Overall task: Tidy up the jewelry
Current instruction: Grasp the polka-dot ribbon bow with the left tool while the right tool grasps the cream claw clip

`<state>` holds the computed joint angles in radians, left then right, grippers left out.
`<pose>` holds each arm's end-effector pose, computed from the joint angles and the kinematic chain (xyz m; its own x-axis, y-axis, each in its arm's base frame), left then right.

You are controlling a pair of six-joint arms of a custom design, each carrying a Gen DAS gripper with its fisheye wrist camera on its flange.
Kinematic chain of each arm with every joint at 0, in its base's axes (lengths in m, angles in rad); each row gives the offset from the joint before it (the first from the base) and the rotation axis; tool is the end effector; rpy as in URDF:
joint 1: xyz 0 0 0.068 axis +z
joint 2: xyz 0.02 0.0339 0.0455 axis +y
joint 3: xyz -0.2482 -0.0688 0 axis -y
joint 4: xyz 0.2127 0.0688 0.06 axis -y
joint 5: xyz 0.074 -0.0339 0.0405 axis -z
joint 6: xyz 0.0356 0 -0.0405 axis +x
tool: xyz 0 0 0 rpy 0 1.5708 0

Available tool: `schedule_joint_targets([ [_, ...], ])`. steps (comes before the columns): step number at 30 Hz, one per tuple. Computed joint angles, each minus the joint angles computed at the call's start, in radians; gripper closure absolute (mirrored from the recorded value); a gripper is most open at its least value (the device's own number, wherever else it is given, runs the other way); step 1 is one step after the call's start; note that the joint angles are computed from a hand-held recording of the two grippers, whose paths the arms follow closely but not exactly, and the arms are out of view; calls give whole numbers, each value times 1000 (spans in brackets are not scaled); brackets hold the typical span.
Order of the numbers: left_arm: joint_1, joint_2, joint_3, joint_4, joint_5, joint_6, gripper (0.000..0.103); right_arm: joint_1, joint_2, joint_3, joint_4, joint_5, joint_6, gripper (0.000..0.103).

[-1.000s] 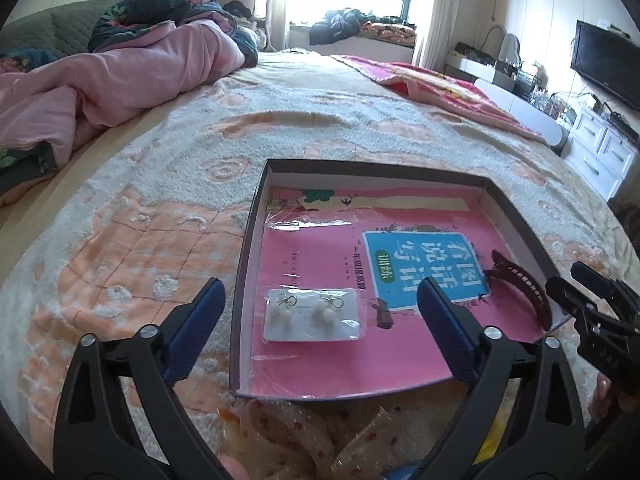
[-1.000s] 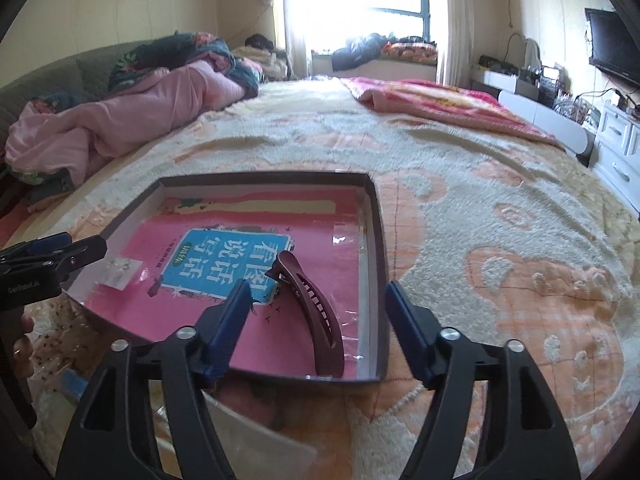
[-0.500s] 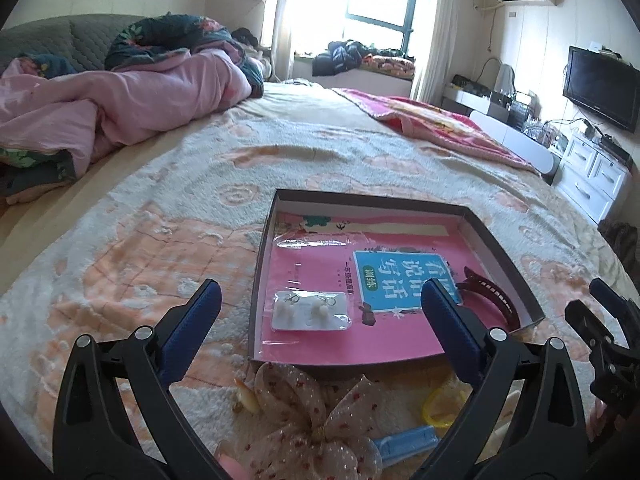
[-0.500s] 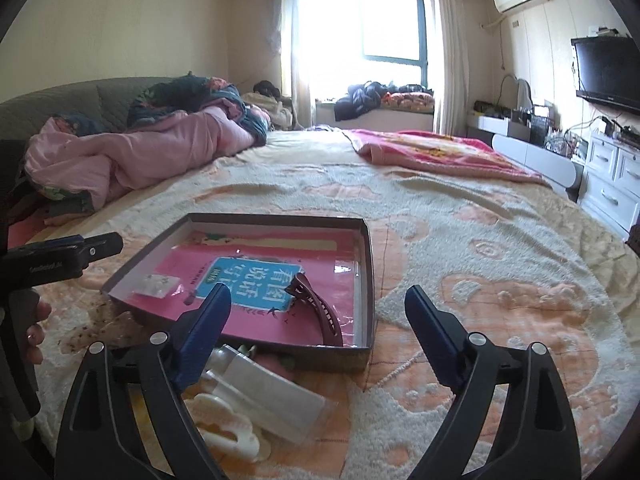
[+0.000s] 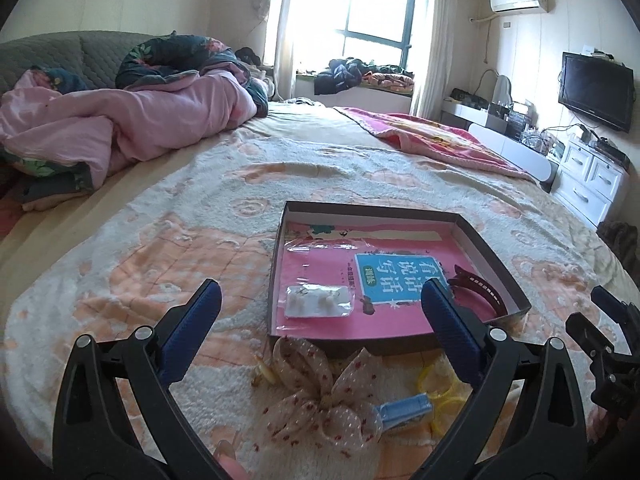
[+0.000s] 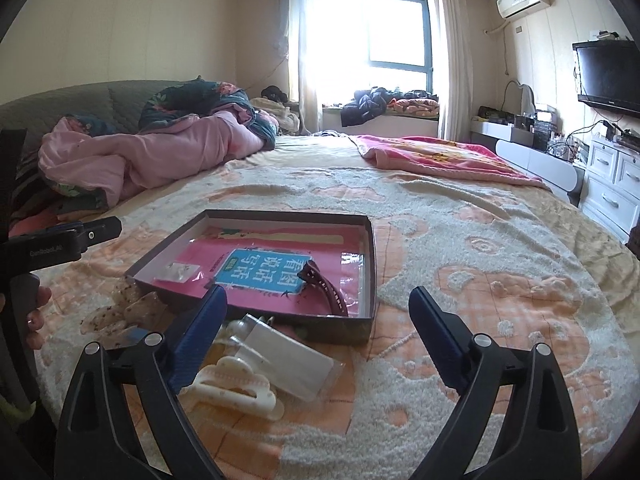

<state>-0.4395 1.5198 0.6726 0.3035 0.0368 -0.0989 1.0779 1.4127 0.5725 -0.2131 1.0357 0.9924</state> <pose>0.2591 -0.1233 0.1850 -0.5107 0.1311 -0.8497 0.4053 0.9083 -0.1034 0.1278 0.1733 0.1601 -0.4324 0.0974 -0.8964 0.2088 0.9779 0.0055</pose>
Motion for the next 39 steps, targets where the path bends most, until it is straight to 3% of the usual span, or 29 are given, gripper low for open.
schedule_joint_targets([
  [16, 36, -60, -105, 6, -7, 25, 11, 99, 164, 78, -49, -37, 110, 12],
  [24, 71, -22, -108, -18, 17, 24, 12, 104, 260, 130, -106, -63, 180, 12],
  [34, 89, 85, -75, -38, 64, 18, 12, 75, 360, 152, -44, -140, 161, 14],
  [39, 94, 125, -56, -53, 98, 21, 17, 58, 405, 165, 2, -166, 143, 14],
])
